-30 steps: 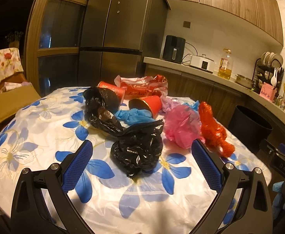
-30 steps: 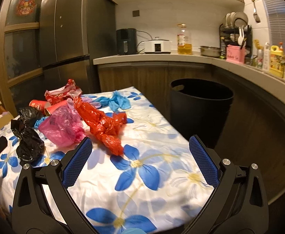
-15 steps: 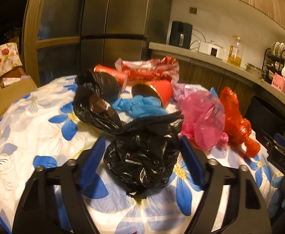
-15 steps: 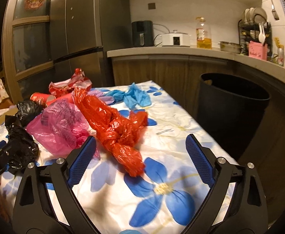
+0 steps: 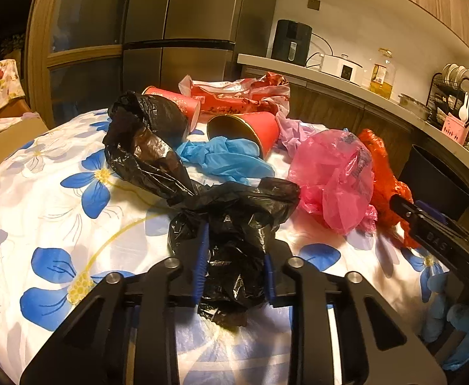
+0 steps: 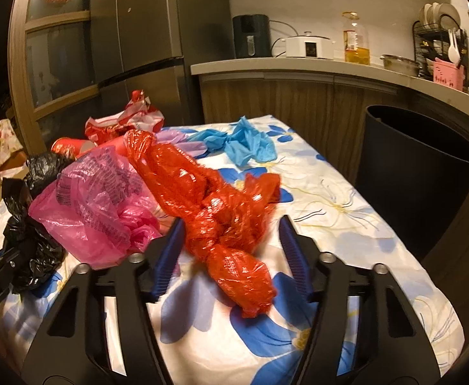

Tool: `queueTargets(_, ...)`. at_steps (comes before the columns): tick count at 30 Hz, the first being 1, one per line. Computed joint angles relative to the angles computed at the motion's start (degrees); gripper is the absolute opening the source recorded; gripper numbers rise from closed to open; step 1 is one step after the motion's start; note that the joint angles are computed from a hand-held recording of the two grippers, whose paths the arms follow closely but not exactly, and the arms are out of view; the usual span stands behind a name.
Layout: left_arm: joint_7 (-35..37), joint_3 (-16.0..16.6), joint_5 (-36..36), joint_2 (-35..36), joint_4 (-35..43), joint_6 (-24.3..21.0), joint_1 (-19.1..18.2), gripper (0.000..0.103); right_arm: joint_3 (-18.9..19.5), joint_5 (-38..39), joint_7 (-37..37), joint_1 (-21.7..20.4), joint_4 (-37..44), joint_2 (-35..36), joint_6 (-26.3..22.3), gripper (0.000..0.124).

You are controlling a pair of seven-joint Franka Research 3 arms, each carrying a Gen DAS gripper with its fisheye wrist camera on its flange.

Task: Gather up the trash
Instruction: 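Grasp the black plastic bag with the left tool while the right tool grasps the red bag, then carry both bags over the black bin and open the right tool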

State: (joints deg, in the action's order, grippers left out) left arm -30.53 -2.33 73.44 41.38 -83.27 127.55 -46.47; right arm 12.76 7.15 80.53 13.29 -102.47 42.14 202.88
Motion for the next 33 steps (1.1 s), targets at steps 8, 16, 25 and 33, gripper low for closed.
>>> queueTargets(8, -1.8, 0.14, 1.39, -0.62, -0.54, -1.53, -1.09, 0.015, 1.66, -1.75, -0.02, -1.61, 0.35, 0.52, -0.78, 0.029)
queueTargets(16, -5.11, -0.68, 3.33, -2.54, -2.09, -5.27, -2.34, 0.011, 2.51, -4.1, 2.86, -3.89, -4.82, -2.36, 4.27, 0.024)
queueTargets(25, -4.48, -2.13, 4.88, -4.35, -1.19, -10.82, -3.51, 0.01, 4.29, -13.95, 10.5, -8.85, -12.73, -8.27, 9.19, 0.024)
queueTargets(33, 3.05, -1.39, 4.42, -0.23, 8.46, -10.57, -4.27, 0.01, 2.21, -18.8, 15.52, -9.77, -15.24, -11.69, 10.07, 0.024)
